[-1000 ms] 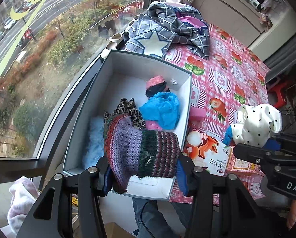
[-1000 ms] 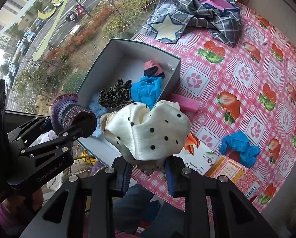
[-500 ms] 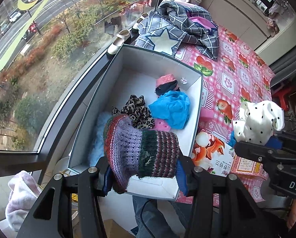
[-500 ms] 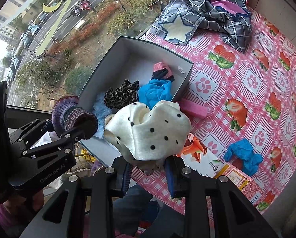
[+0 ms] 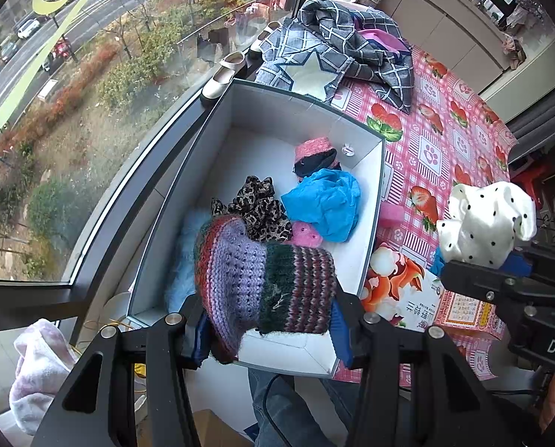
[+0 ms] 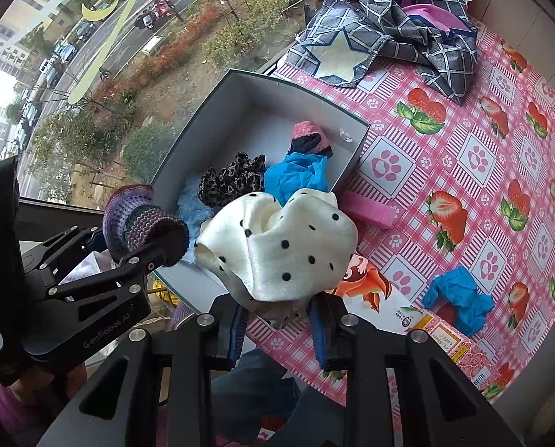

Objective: Organize soft objects
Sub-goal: 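Lower the knit sock with the left tool while the right tool lowers the scrunchie into the box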

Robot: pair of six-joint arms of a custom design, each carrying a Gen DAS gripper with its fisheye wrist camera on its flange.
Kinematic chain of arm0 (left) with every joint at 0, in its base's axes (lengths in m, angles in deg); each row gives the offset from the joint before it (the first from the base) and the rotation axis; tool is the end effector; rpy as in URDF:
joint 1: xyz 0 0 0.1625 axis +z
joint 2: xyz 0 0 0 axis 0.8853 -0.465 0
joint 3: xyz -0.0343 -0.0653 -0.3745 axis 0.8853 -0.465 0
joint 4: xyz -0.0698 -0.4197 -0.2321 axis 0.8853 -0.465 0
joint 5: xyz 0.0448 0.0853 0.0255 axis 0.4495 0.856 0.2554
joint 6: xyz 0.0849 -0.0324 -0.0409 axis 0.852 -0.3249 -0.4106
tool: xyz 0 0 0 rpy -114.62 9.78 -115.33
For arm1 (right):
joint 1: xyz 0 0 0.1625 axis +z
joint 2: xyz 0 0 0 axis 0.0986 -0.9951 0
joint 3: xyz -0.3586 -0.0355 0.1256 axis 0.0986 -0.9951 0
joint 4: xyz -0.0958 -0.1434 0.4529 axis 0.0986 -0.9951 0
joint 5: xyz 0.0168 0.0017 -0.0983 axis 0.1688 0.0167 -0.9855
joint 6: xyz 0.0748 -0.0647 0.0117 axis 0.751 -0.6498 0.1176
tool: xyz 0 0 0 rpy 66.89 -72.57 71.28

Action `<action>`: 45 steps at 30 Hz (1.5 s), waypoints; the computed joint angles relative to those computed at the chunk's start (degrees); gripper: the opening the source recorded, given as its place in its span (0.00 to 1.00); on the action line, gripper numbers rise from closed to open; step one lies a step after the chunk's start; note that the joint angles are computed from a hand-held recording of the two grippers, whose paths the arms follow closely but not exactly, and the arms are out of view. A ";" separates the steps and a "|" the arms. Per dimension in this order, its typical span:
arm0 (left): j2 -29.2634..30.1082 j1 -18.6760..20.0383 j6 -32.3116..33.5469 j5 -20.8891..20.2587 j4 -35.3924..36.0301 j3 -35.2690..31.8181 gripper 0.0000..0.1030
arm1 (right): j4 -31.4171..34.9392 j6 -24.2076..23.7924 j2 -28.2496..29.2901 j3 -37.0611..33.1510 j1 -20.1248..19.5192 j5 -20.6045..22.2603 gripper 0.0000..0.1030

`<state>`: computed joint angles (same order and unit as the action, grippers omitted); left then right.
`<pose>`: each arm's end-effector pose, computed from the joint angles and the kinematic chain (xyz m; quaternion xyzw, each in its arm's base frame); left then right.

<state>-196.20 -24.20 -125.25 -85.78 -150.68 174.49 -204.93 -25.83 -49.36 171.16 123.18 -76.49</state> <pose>-0.1591 -0.3562 0.3170 0.1411 0.9397 -0.0501 0.3075 0.4017 -0.3668 0.0752 0.0200 -0.9555 0.0593 0.2884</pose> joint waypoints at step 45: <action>3.85 4.63 1.55 0.59 -0.09 0.66 0.54 | -0.66 -5.12 8.57 -6.42 -2.99 2.13 0.28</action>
<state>-192.35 -19.57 -123.70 -85.20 -150.77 175.15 -205.59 -30.95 -40.79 164.74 120.19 -74.36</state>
